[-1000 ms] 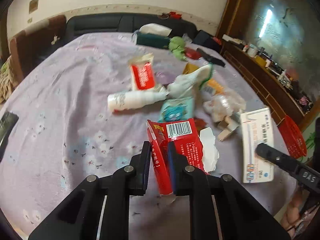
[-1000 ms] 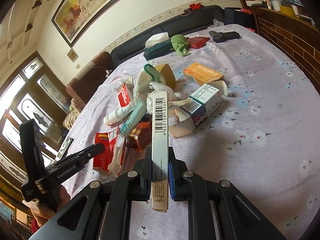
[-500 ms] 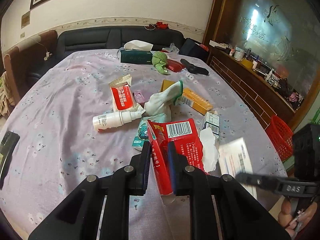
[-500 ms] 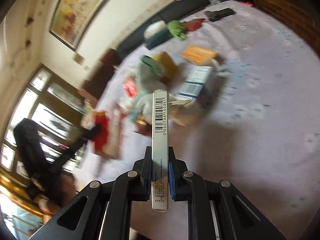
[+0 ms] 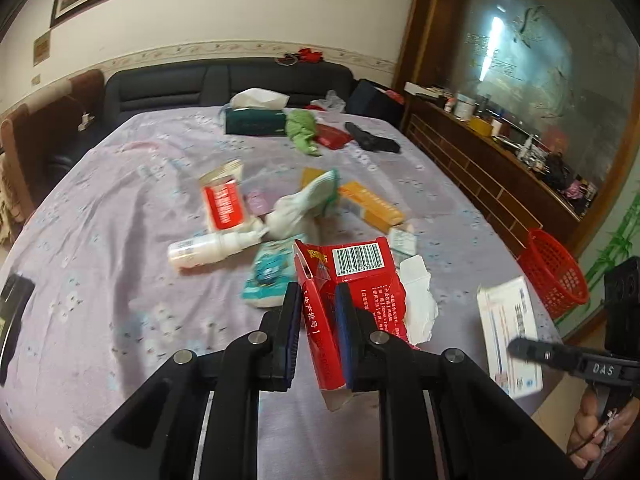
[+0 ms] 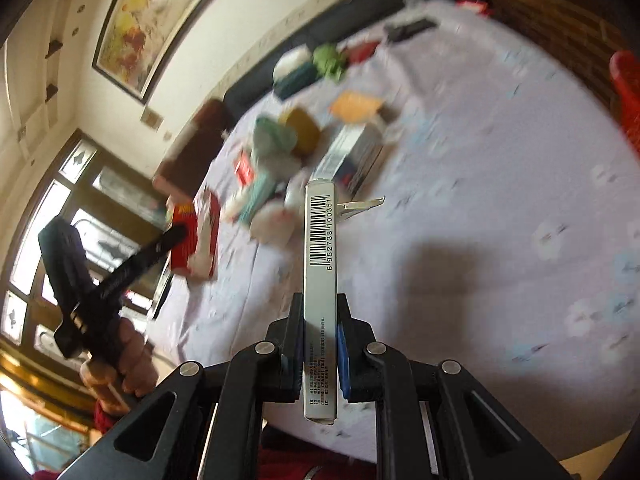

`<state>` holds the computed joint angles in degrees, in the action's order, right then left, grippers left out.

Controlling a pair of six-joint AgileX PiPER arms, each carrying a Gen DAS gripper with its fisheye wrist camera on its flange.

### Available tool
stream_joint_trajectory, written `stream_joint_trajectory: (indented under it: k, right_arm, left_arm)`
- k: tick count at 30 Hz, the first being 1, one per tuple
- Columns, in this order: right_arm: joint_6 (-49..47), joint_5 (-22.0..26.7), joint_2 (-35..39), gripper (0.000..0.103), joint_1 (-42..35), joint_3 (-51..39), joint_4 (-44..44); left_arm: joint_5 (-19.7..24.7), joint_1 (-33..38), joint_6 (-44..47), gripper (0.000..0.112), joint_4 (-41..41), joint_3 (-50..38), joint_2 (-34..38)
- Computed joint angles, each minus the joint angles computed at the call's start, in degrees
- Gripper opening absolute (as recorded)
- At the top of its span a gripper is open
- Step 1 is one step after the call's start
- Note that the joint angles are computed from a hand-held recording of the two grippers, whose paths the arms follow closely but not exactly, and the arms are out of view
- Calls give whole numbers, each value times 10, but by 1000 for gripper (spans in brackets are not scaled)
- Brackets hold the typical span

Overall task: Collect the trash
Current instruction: 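Carry the red packet and white box with both tools over the red basket, then open both tools to drop the packet and box into the red basket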

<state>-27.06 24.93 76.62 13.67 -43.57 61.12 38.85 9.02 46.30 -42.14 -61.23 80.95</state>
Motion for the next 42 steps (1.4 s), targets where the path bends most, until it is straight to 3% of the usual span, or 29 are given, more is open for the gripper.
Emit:
stream_joint_trajectory:
  k: [2, 6, 16, 22, 26, 28, 30, 32, 34, 38, 42]
  right_arm:
    - [54, -28, -25, 14, 2, 4, -63]
    - [134, -40, -76, 14, -30, 14, -154]
    - [170, 57, -212, 14, -289, 25, -296]
    - [-23, 134, -186, 14, -528, 1, -183]
    - [-106, 162, -150, 14, -629, -18, -126]
    - [-115, 146, -124, 14, -636, -29, -120]
    - [-126, 142, -95, 15, -648, -41, -109]
    - [-129, 133, -71, 23, -642, -50, -110]
    - [-123, 129, -61, 32, -638, -51, -112]
    - [-135, 121, -64, 32, -639, -40, -96]
    - [-143, 124, -97, 32, -625, -14, -87]
  left_arm:
    - [0, -22, -13, 16, 9, -8, -3]
    - [-6, -96, -45, 16, 31, -33, -6]
    - [-36, -344, -181, 16, 117, -155, 74]
    - [-15, -459, -276, 17, 176, -314, 200]
    - [9, -507, -343, 18, 219, -435, 297]
    - [20, -523, -366, 19, 238, -489, 340]
    - [47, -535, -397, 26, 257, -561, 392]
    - [73, -538, -416, 47, 264, -597, 416]
    - [66, -536, -411, 47, 253, -577, 406]
    - [42, -524, -387, 52, 246, -504, 358]
    - [-18, -498, -362, 61, 237, -367, 269]
